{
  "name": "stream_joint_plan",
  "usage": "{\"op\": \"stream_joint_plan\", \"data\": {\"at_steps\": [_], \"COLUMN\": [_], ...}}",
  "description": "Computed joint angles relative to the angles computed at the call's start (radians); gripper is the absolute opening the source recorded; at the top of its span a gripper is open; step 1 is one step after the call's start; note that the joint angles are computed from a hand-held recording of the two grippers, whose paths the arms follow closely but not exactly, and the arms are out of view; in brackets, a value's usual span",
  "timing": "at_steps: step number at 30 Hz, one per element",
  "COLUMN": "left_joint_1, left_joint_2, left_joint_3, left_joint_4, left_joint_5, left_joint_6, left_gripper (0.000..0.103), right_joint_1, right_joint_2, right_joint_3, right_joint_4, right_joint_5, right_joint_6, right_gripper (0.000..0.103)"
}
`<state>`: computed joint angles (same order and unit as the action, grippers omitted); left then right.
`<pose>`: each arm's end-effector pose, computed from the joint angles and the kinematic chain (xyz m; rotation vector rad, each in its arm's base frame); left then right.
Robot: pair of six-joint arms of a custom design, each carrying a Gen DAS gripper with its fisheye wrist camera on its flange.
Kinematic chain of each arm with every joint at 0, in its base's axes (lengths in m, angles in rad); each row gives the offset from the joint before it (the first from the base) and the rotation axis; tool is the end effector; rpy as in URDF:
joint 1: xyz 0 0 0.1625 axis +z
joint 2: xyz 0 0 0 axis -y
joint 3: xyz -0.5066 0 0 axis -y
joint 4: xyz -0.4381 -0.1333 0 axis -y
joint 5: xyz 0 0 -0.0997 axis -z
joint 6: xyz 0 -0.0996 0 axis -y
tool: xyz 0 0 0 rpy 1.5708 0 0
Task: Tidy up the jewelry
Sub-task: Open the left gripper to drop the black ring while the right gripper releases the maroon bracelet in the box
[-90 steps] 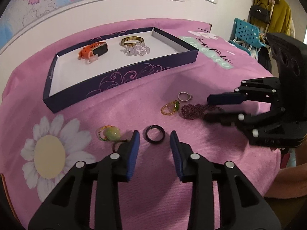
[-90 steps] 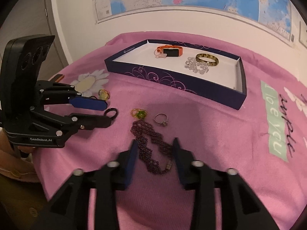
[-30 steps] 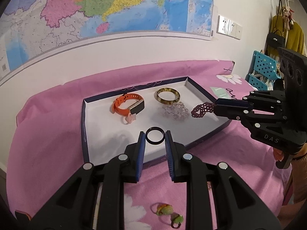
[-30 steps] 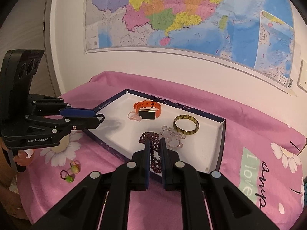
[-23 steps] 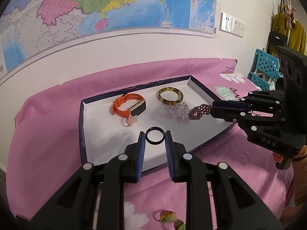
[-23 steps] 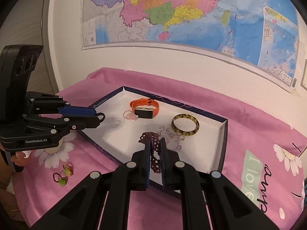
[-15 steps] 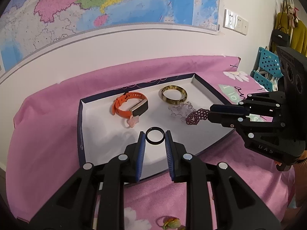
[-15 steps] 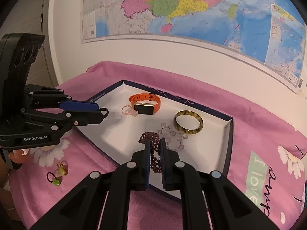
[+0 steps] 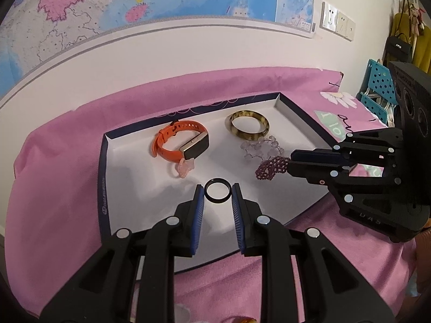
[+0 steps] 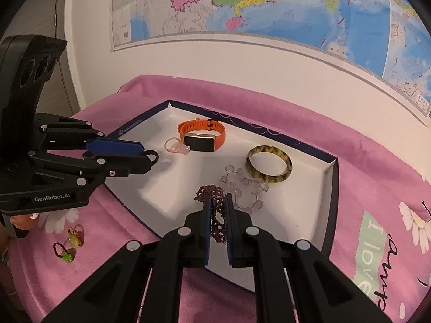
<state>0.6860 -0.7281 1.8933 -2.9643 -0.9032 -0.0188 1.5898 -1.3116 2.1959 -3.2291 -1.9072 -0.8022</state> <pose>-0.3917 -0.5726 0.0434 0.9822 2.3675 -0.6519 0.1108 -0.5425 0.3158 0.8196 -2.3059 0.7615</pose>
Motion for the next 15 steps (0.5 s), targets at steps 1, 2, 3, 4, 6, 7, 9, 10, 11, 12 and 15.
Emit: {"op": "stream_joint_plan", "data": {"at_steps": [1, 2, 3, 4, 6, 7, 9, 10, 11, 12, 15], "left_joint_1": [0.002, 0.004, 0.007, 0.009, 0.013, 0.015, 0.019, 0.022, 0.024, 0.027, 0.035], "left_joint_2": [0.003, 0.006, 0.010, 0.013, 0.022, 0.024, 0.030, 0.032, 0.033, 0.034, 0.039], "left_joint_3": [-0.004, -0.009, -0.016, -0.021, -0.033, -0.036, -0.046, -0.050, -0.052, -0.056, -0.066], "left_joint_4": [0.005, 0.011, 0.019, 0.027, 0.045, 0.048, 0.061, 0.066, 0.068, 0.074, 0.090], "left_joint_5": [0.000, 0.000, 0.000, -0.001, 0.004, 0.005, 0.002, 0.001, 0.000, 0.001, -0.002], "left_joint_6": [0.000, 0.000, 0.000, 0.000, -0.003, -0.004, -0.011, -0.014, -0.015, -0.019, -0.032], "left_gripper": [0.021, 0.021, 0.021, 0.021, 0.021, 0.021, 0.021, 0.021, 0.021, 0.021, 0.021], "right_joint_1": [0.000, -0.001, -0.001, -0.002, -0.004, -0.005, -0.008, -0.009, -0.010, -0.010, -0.010], "right_joint_2": [0.003, 0.005, 0.007, 0.012, 0.017, 0.020, 0.024, 0.024, 0.025, 0.027, 0.029], "right_joint_3": [-0.001, -0.004, -0.005, -0.008, -0.012, -0.015, -0.021, -0.024, -0.026, -0.028, -0.032], "right_joint_4": [0.001, 0.007, 0.008, 0.008, 0.013, 0.013, 0.024, 0.032, 0.035, 0.036, 0.036], "right_joint_5": [-0.002, -0.004, -0.005, -0.008, -0.011, -0.015, -0.016, -0.015, -0.017, -0.020, -0.028], "right_joint_6": [0.001, 0.002, 0.003, 0.003, 0.003, 0.004, 0.013, 0.016, 0.017, 0.018, 0.026], "right_gripper": [0.008, 0.008, 0.008, 0.008, 0.008, 0.008, 0.008, 0.008, 0.009, 0.009, 0.009]}}
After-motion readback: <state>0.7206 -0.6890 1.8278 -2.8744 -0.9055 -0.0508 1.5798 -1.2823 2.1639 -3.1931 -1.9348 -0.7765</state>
